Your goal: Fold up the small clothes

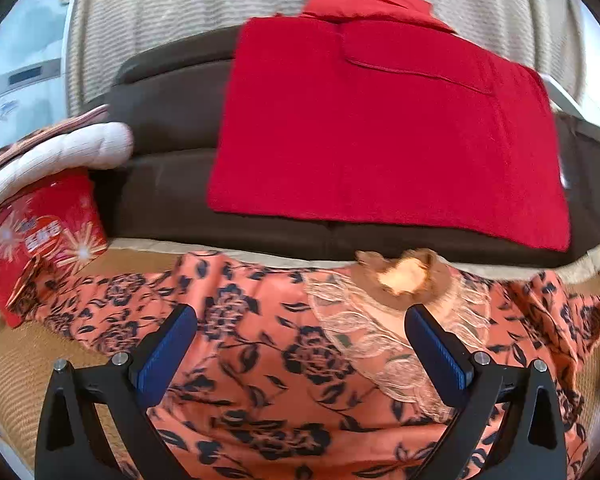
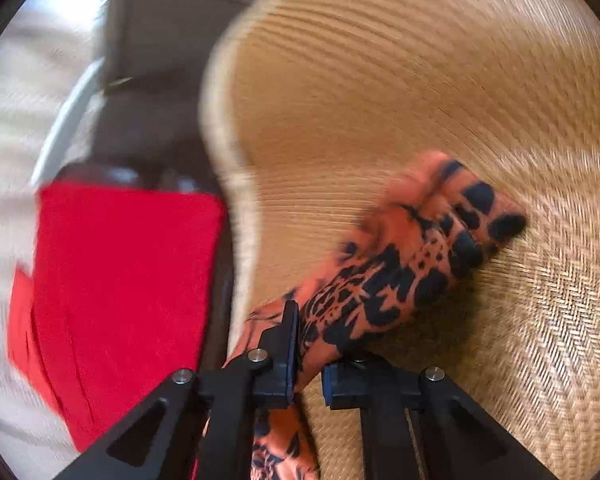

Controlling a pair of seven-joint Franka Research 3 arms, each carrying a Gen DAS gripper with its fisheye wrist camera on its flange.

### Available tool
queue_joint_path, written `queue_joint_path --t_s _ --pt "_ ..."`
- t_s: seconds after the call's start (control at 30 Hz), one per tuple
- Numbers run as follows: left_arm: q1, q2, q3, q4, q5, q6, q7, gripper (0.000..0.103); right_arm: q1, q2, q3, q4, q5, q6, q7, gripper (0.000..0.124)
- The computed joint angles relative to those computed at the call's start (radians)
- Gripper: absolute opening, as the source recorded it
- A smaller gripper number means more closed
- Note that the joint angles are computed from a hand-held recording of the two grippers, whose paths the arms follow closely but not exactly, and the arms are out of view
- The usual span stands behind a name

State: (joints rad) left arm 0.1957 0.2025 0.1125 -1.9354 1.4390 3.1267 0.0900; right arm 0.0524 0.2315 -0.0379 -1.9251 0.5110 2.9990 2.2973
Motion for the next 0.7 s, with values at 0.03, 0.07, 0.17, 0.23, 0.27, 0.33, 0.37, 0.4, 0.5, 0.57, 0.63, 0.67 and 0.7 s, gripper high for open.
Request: queue_joint_path --t_s 0.03,0.07,0.17,0.23,0.27,0.33,0.37,0.4,0.5,0.57,0.63,0.67,0.7 --pt "0.0 -0.008 0.009 -0.001 0.023 -0.01 -0.032 0.103 0.011 -0.004 0.003 0.014 -0.029 0.014 -0.026 0.01" --pt "0.003 -0.016 0.016 0.001 0.057 -0.026 -0.075 0.103 0.032 -0.012 -0.004 0.026 -0.071 0.019 -0.036 0.01" --pt "0.035 -0.039 0.012 -0.01 0.084 -0.069 -0.129 0.103 0.062 -0.033 0.048 0.072 -0.104 0.033 -0.14 0.01" --pt "0.061 -0.048 0.01 -0.016 0.072 -0.079 -0.14 0.103 0.086 -0.011 0.099 0.149 -0.1 0.03 -0.237 0.01" --pt "0.074 -0.05 0.011 -0.019 0.065 -0.082 -0.142 0.103 0.104 0.0 0.113 0.179 -0.105 0.026 -0.273 0.01" --pt "0.096 -0.06 0.014 -0.028 0.052 -0.085 -0.143 0.103 0.15 0.051 0.149 0.276 -0.121 -0.01 -0.349 0.01" --pt "0.107 -0.064 0.017 -0.033 0.048 -0.086 -0.146 0.103 0.171 0.08 0.169 0.323 -0.121 -0.033 -0.385 0.01" --pt "0.118 -0.068 0.02 -0.037 0.038 -0.086 -0.144 0.103 0.191 0.098 0.184 0.346 -0.118 -0.047 -0.416 0.01" --pt "0.147 -0.067 0.025 -0.043 -0.005 -0.076 -0.124 0.103 0.272 0.213 0.211 0.49 -0.132 -0.125 -0.47 0.01" --pt "0.164 -0.065 0.031 -0.05 -0.05 -0.063 -0.095 0.103 0.299 0.301 0.245 0.603 -0.109 -0.213 -0.511 0.014" --pt "0.174 -0.064 0.033 -0.056 -0.112 -0.056 -0.043 0.103 0.336 0.382 0.248 0.719 -0.114 -0.331 -0.526 0.017" --pt "0.177 -0.06 0.034 -0.056 -0.143 -0.054 -0.018 0.103 0.344 0.417 0.253 0.775 -0.112 -0.393 -0.545 0.026" --pt "0.179 -0.055 0.036 -0.056 -0.174 -0.05 0.007 0.103 0.349 0.432 0.263 0.796 -0.103 -0.449 -0.572 0.033"
